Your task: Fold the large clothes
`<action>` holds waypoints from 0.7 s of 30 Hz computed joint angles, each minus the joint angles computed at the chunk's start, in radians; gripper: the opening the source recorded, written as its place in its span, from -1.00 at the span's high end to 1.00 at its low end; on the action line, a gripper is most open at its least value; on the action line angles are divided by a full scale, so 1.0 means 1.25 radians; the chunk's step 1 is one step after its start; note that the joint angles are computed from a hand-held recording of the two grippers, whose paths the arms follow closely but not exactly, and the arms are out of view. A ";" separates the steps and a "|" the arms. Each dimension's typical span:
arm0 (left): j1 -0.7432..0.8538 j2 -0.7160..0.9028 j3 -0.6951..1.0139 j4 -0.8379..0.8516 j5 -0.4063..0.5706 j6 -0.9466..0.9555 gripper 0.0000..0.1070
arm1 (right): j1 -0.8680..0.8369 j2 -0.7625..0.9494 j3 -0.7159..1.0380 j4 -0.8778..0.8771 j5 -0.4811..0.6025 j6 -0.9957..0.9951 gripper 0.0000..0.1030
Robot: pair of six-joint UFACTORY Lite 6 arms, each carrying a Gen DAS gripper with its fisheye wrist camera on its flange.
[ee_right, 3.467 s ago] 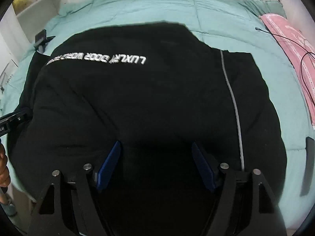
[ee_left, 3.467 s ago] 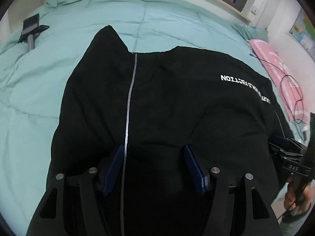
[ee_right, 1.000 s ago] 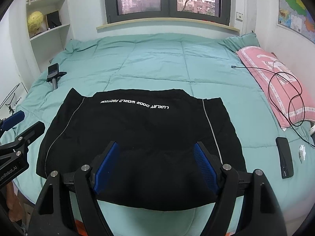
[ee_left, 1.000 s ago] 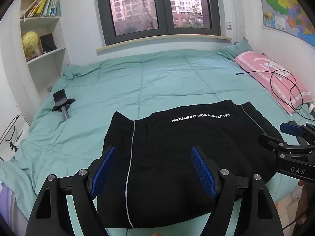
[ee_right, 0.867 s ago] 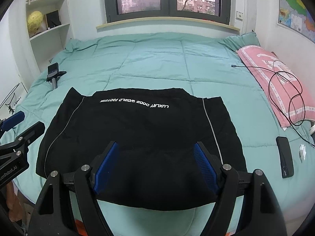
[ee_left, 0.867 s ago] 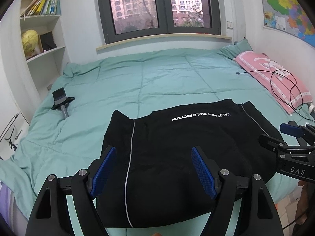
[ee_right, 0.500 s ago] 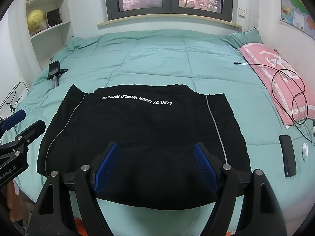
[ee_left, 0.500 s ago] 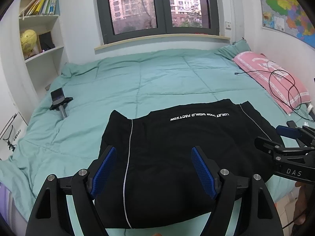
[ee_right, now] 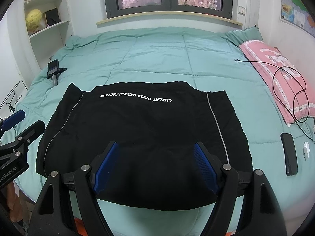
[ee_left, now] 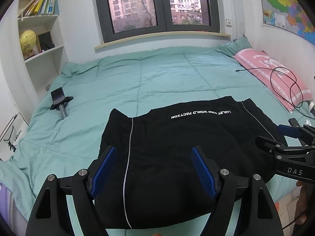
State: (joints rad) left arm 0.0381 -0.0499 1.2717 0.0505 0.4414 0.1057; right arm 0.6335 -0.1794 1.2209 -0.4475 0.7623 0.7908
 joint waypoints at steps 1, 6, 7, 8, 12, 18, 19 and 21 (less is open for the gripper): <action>-0.001 0.000 -0.001 0.004 0.000 -0.004 -0.48 | 0.000 0.001 0.000 0.002 -0.001 -0.001 -0.56; -0.012 -0.005 -0.009 0.036 -0.002 -0.040 -0.48 | -0.007 0.003 -0.004 0.011 -0.006 -0.008 -0.56; -0.013 -0.006 -0.010 0.037 -0.002 -0.041 -0.48 | -0.007 0.003 -0.004 0.011 -0.007 -0.007 -0.56; -0.011 -0.005 -0.009 0.031 -0.002 -0.033 -0.48 | -0.009 0.003 -0.005 0.014 -0.008 -0.011 -0.56; -0.013 -0.006 -0.010 0.035 -0.001 -0.038 -0.48 | -0.012 0.002 -0.007 0.015 -0.009 -0.012 -0.56; -0.021 -0.011 -0.015 0.053 0.001 -0.056 -0.48 | -0.011 0.001 -0.007 0.014 -0.009 -0.011 -0.56; -0.021 -0.010 -0.013 0.053 0.001 -0.055 -0.48 | -0.010 0.001 -0.008 0.013 -0.009 -0.009 -0.56; -0.021 -0.009 -0.012 0.042 0.001 -0.047 -0.48 | -0.011 0.002 -0.008 0.014 -0.010 -0.013 -0.56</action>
State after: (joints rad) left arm 0.0124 -0.0615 1.2567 0.1031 0.4432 0.0467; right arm 0.6196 -0.1772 1.2111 -0.4294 0.7500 0.7747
